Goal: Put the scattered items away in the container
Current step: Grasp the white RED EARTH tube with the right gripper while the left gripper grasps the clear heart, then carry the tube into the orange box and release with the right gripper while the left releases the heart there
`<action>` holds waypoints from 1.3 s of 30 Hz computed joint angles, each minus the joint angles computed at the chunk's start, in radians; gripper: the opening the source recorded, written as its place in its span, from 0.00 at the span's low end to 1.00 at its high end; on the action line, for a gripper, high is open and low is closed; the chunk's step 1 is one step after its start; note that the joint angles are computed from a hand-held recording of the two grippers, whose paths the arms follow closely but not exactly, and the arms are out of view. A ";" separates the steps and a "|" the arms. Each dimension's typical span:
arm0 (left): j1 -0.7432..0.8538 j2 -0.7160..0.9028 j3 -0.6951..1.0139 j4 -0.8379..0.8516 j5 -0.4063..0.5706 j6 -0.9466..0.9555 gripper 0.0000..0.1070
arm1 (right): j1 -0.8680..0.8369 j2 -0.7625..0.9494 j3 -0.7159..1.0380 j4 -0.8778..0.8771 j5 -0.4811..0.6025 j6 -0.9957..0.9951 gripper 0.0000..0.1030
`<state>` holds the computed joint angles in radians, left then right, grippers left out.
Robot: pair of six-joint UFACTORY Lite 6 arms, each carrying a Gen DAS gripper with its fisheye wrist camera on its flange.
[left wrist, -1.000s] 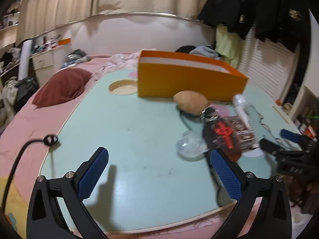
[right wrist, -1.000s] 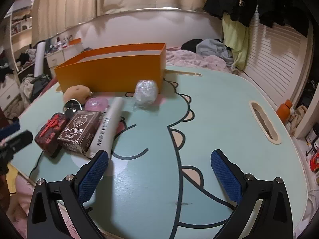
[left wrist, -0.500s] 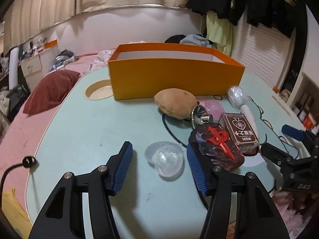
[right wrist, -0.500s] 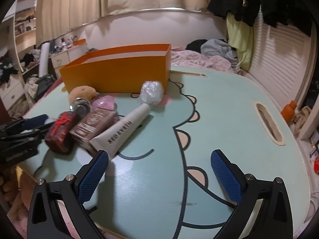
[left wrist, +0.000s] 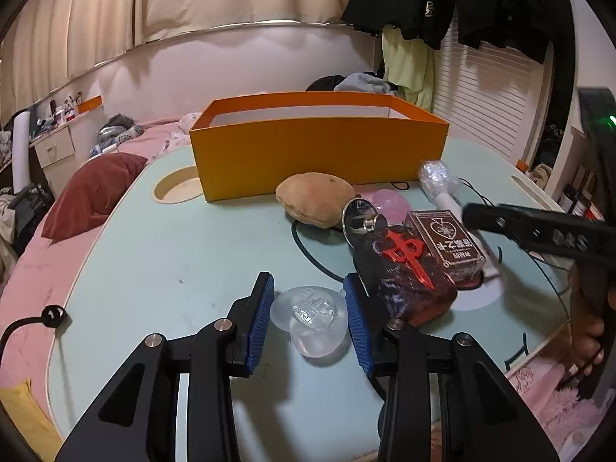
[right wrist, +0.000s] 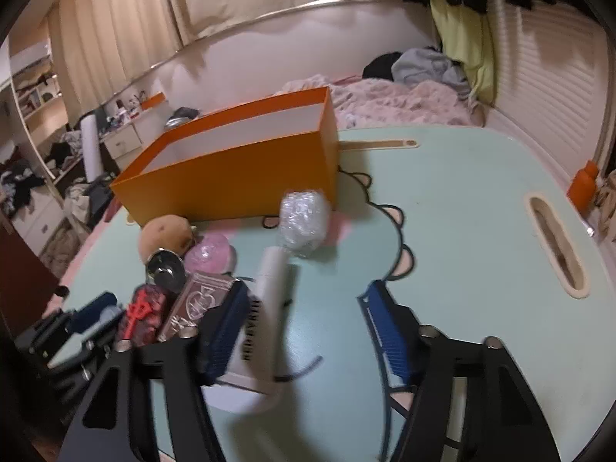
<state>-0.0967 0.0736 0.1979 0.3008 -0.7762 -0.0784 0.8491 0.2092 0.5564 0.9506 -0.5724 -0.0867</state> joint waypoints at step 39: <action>0.049 0.036 0.519 0.457 0.263 -0.515 0.36 | -0.178 0.026 0.327 -0.059 0.091 -0.353 0.18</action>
